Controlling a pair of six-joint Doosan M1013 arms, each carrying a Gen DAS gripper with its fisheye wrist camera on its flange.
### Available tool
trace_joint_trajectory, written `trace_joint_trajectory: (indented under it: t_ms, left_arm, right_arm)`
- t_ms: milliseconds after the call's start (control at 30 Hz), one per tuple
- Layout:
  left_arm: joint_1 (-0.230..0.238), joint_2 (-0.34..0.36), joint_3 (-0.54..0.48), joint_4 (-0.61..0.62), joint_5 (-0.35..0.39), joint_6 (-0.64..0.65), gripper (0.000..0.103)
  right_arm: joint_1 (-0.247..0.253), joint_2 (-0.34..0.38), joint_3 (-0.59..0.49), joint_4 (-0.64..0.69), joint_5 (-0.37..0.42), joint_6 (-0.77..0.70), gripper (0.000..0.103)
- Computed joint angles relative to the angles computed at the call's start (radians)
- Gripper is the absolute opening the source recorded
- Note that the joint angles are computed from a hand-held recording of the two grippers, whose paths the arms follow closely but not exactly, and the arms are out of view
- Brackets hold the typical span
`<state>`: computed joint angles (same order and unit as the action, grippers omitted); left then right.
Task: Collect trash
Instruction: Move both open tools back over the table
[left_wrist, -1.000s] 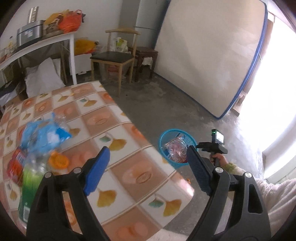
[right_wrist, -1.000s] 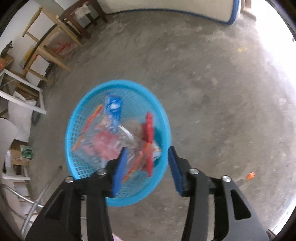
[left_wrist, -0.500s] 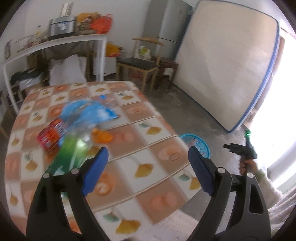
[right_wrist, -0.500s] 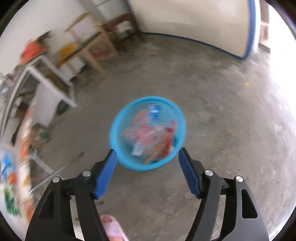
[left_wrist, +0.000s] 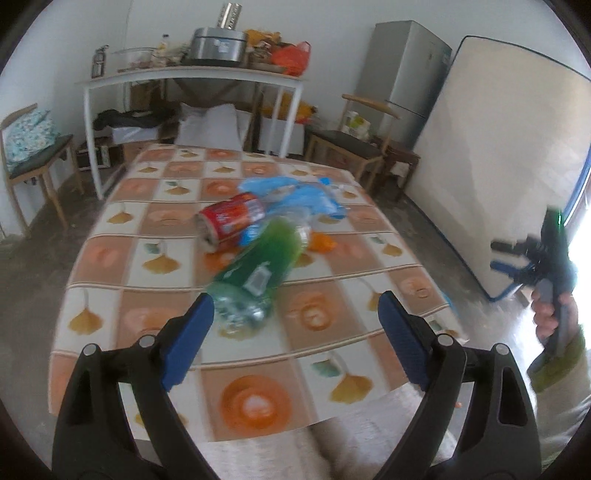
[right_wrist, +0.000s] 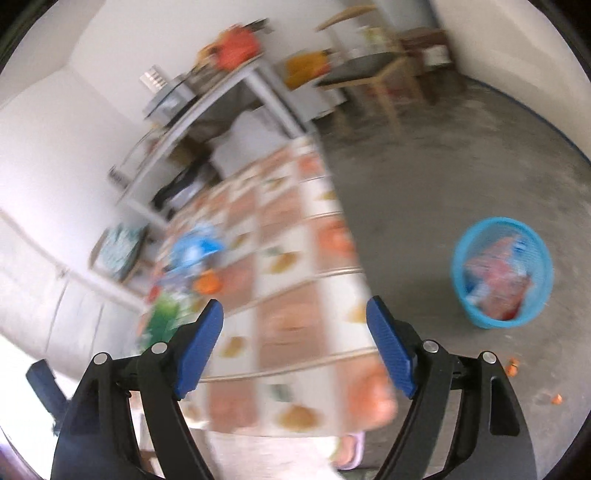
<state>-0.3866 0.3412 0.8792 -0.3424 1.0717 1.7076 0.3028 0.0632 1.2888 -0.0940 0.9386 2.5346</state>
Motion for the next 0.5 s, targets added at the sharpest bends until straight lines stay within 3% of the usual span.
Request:
trace_joint_trajectory:
  t_ms: [200,267,333,433,500]
  left_arm:
    - [0.024,-0.032,0.072,0.007,-0.058,0.019,0.087]
    - [0.037,-0.035,0.083,-0.022,-0.058,0.020,0.087]
    - [0.047,-0.030,0.083,-0.047,-0.049,0.017,0.087]
    - [0.056,-0.024,0.084,-0.070,-0.052,0.018,0.087]
    - [0.057,-0.011,0.071,-0.069,-0.057,0.014,0.087]
  right_arm:
    - [0.023,0.150,-0.209,0.218,0.043,-0.118,0.078]
    - [0.017,0.212,-0.290,0.302,0.104,-0.127,0.085]
    - [0.003,0.272,-0.367,0.395,0.176,-0.110,0.086]
    - [-0.017,0.342,-0.445,0.494,0.210,-0.076,0.086]
    - [-0.028,0.403,-0.527,0.512,0.268,-0.032,0.086]
